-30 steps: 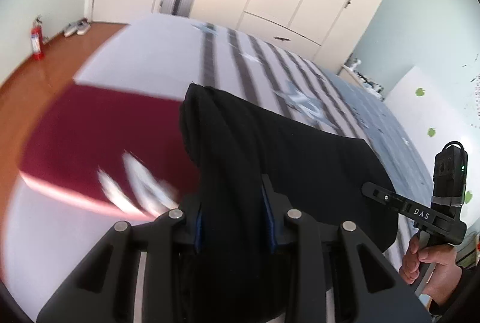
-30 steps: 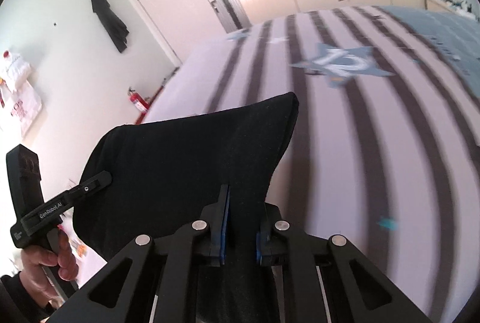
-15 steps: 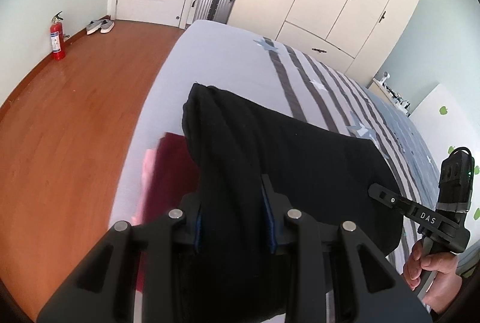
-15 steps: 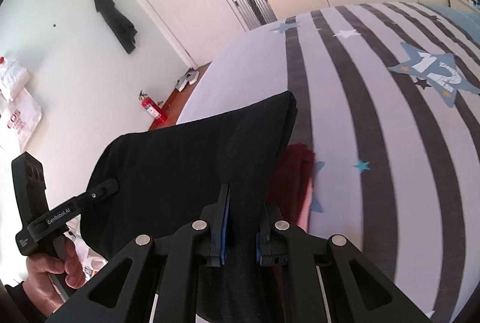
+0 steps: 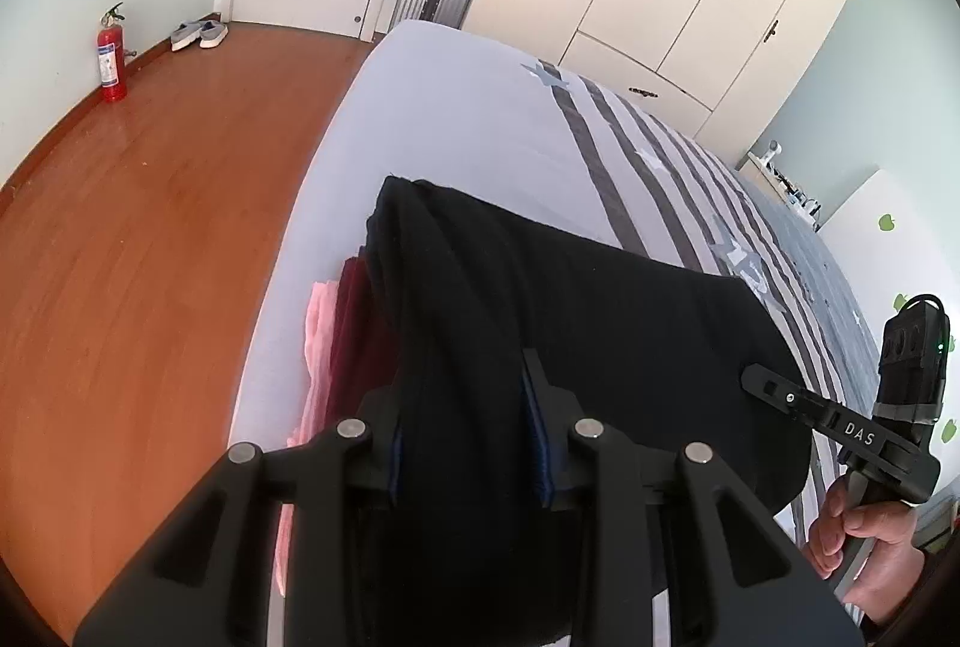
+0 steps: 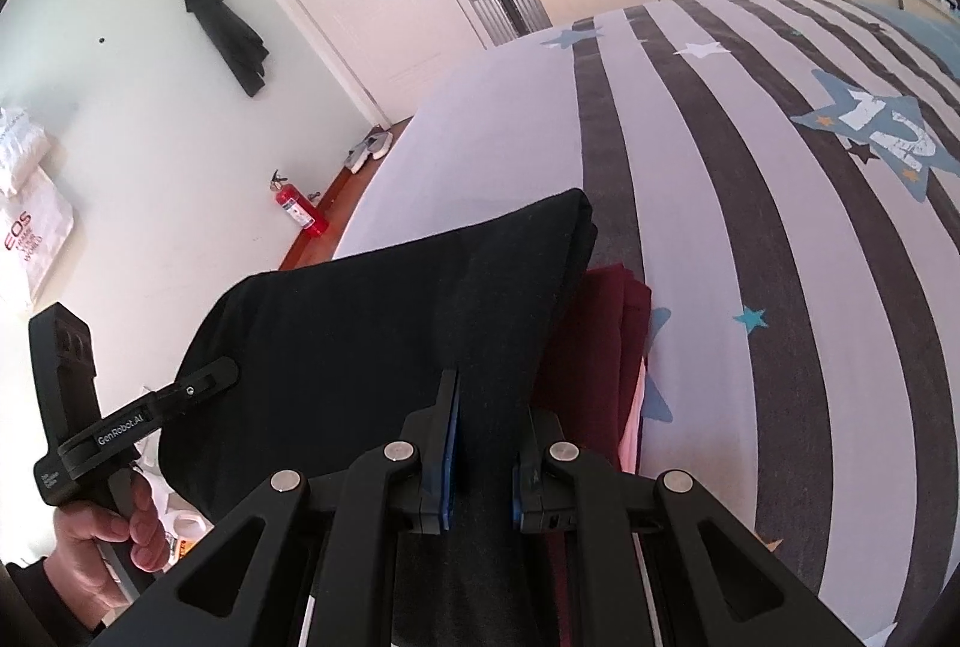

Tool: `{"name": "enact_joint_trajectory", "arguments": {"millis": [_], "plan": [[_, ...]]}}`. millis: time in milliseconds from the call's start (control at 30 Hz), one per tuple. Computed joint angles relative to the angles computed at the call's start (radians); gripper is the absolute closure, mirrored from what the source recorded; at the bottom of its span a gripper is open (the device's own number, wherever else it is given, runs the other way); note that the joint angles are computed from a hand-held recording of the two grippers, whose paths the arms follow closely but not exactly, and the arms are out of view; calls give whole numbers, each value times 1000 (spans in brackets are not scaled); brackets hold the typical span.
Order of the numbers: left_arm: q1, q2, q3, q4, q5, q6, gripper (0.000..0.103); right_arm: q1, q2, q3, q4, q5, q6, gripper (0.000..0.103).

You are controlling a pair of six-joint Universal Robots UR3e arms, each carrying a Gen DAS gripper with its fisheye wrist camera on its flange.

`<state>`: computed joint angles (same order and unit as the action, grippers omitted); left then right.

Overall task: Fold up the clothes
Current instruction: 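Grasp the folded black bundle's edge with both grippers and lift it, then carry the black bundle with both grippers onto the maroon stack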

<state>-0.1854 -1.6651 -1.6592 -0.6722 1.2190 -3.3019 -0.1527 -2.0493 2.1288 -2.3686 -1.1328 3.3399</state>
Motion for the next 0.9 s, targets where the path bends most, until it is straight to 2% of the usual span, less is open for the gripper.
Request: {"name": "enact_joint_trajectory", "arguments": {"millis": [233, 367, 500, 700, 900], "plan": [[-6, -3, -30, 18, 24, -9, 75, 12, 24, 3, -12, -15, -34, 92], [-21, -26, -34, 43, 49, -11, 74, -14, 39, 82, -41, 17, -39, 89], [-4, 2, -48, 52, 25, -40, 76, -37, 47, 89, -57, 59, -66, 89], [12, 30, -15, -2, 5, -6, 76, -22, 10, 26, -3, 39, -62, 91], [-3, 14, -41, 21, 53, -8, 75, 36, 72, 34, -74, -11, -24, 91]]}}
